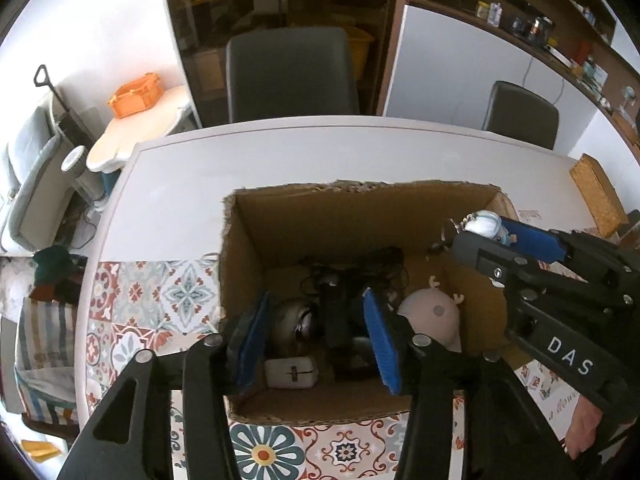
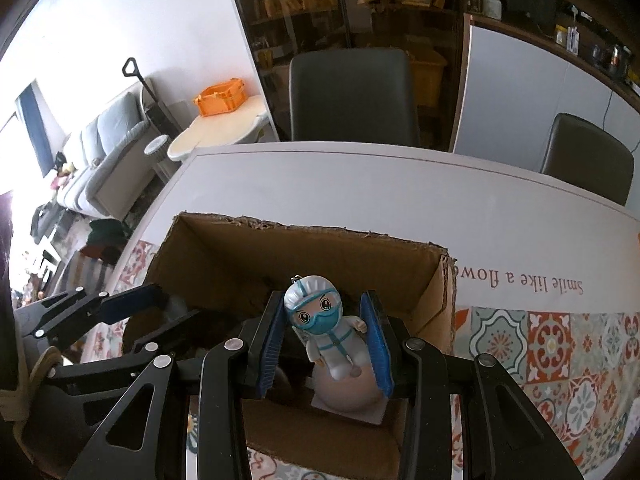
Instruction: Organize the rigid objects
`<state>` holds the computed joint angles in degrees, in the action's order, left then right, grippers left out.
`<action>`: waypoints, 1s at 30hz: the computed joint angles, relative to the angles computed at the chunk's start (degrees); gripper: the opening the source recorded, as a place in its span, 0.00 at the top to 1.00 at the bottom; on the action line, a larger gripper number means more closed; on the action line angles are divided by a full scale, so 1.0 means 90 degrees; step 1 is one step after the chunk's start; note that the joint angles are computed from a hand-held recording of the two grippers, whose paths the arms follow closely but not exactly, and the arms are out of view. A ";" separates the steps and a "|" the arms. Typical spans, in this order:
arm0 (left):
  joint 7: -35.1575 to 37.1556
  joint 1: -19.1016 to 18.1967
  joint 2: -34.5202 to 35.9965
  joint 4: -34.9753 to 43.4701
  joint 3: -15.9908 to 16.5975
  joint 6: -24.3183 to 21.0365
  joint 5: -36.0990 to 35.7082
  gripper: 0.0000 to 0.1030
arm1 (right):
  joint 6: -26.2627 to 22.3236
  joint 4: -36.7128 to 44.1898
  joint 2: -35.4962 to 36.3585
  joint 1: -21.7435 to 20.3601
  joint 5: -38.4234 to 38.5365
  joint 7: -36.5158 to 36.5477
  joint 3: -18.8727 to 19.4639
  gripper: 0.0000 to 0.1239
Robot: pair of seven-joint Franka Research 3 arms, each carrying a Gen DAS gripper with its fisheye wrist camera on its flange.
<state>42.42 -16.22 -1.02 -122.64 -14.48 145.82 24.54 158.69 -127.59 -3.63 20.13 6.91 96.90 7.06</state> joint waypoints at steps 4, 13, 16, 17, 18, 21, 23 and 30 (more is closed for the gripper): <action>-0.0727 0.0023 -0.0192 -0.0032 -0.0025 -0.0361 0.0641 0.35 | -0.0111 0.0079 0.0049 -0.0006 -0.0116 0.0127 0.0011 0.66; -0.1184 0.0101 -0.0962 -0.0600 -0.0128 -0.0296 0.0845 0.15 | -0.0188 -0.0366 -0.0603 -0.0148 -0.0915 0.1254 0.0213 0.46; -0.1485 0.0148 -0.1342 -0.0861 -0.0246 -0.0255 0.1073 0.08 | -0.0183 -0.0709 -0.1097 -0.0315 -0.1295 0.1789 0.0375 0.39; -0.1589 0.0161 -0.1458 -0.0922 -0.0300 -0.0301 0.1149 0.07 | -0.0188 -0.0817 -0.1258 -0.0359 -0.1353 0.1891 0.0423 0.37; -0.1684 0.0172 -0.1546 -0.0958 -0.0354 -0.0351 0.1221 0.04 | -0.0225 -0.0913 -0.1417 -0.0410 -0.1412 0.1991 0.0477 0.33; -0.1928 0.0182 -0.1948 -0.1168 -0.0510 -0.0437 0.1485 0.02 | -0.0282 -0.1245 -0.1959 -0.0539 -0.1522 0.2261 0.0653 0.28; -0.2028 0.0151 -0.2280 -0.1349 -0.0603 -0.0460 0.1604 0.00 | -0.0251 -0.1502 -0.2364 -0.0619 -0.1562 0.2399 0.0769 0.26; -0.2306 0.0041 -0.3331 -0.1802 -0.0958 -0.0746 0.1754 0.00 | -0.0119 -0.2405 -0.3965 -0.0903 -0.1560 0.2875 0.1233 0.21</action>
